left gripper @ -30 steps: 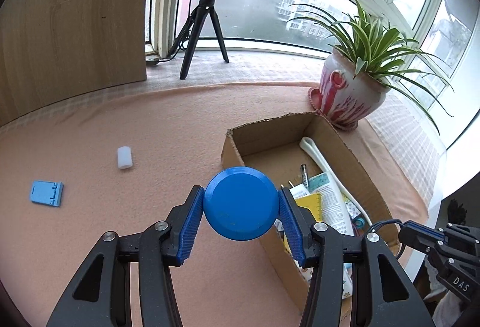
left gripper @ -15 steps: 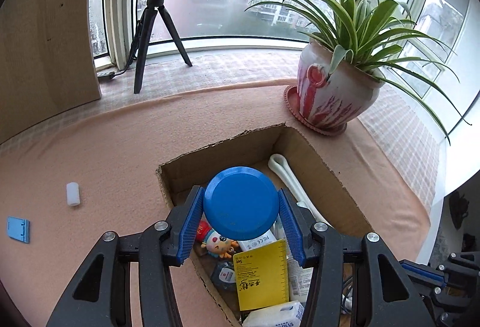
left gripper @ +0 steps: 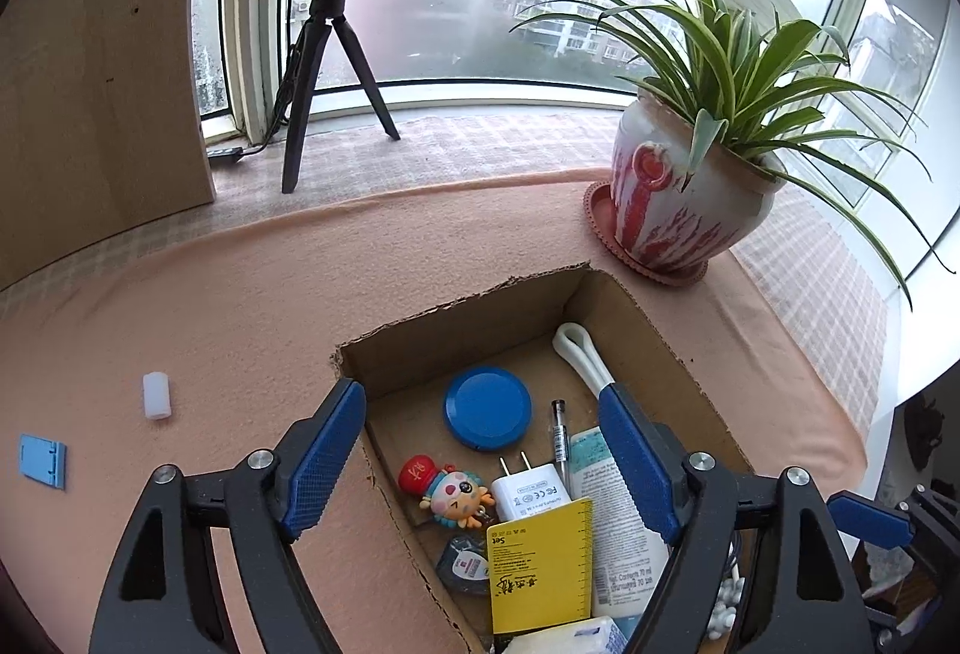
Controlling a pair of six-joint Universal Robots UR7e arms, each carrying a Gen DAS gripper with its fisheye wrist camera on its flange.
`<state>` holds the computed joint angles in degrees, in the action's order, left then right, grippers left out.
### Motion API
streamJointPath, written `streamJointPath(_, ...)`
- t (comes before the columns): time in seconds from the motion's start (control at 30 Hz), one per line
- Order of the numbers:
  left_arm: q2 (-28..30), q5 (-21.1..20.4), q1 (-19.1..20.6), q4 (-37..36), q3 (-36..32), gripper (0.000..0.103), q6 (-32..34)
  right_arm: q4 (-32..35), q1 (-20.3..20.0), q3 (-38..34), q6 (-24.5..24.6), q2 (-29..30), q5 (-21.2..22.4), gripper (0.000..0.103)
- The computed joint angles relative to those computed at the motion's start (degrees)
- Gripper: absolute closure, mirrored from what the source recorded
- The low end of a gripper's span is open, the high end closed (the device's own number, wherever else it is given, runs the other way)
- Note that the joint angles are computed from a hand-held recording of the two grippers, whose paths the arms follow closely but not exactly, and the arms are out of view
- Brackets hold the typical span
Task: Organize objects
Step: 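Open both tools over the box, dropping the blue case and black cable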
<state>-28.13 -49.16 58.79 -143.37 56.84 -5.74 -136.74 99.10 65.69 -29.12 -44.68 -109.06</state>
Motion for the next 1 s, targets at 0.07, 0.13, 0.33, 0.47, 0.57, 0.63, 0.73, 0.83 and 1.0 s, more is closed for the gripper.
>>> streamJointPath(0.07,-0.71,0.29,-0.09,-0.21,1.01,0.020,-0.13,-0.01,0.03,0.00,0.21,0.07,-0.08,0.048)
streamJointPath(0.13,-1.52,0.80,-0.20,-0.51,2.14,0.020,-0.29,0.18,0.08,0.09,0.40,0.09,-0.12,0.048)
streamJointPath(0.33,-5.20,3.15,-0.81,-2.08,7.23,0.020,-0.90,0.19,0.40,0.41,1.14,0.26,-0.02,0.048)
streamJointPath(0.47,-8.46,4.53,-1.25,-4.16,11.54,0.020,-1.04,0.08,0.84,0.88,1.42,0.28,0.25,0.048)
streamJointPath(0.57,-10.91,5.02,-1.41,-5.31,14.51,0.020,-1.40,0.04,1.23,1.21,1.62,0.43,0.33,0.048)
streamJointPath(0.63,-12.50,5.46,-1.49,-6.19,16.44,0.020,-1.67,0.29,1.55,1.29,1.77,0.65,0.46,0.048)
streamJointPath(0.73,-14.75,5.76,-1.38,-6.52,18.84,0.020,-2.18,0.56,2.05,1.37,2.01,1.02,0.87,0.048)
streamJointPath(0.83,-17.17,6.16,-1.15,-6.86,21.31,0.020,-2.96,1.59,2.65,0.99,2.55,1.64,1.67,0.048)
streamJointPath(1.0,-21.41,7.31,-0.20,-6.19,24.94,0.020,-5.06,2.85,3.77,0.24,3.24,2.82,2.96,0.048)
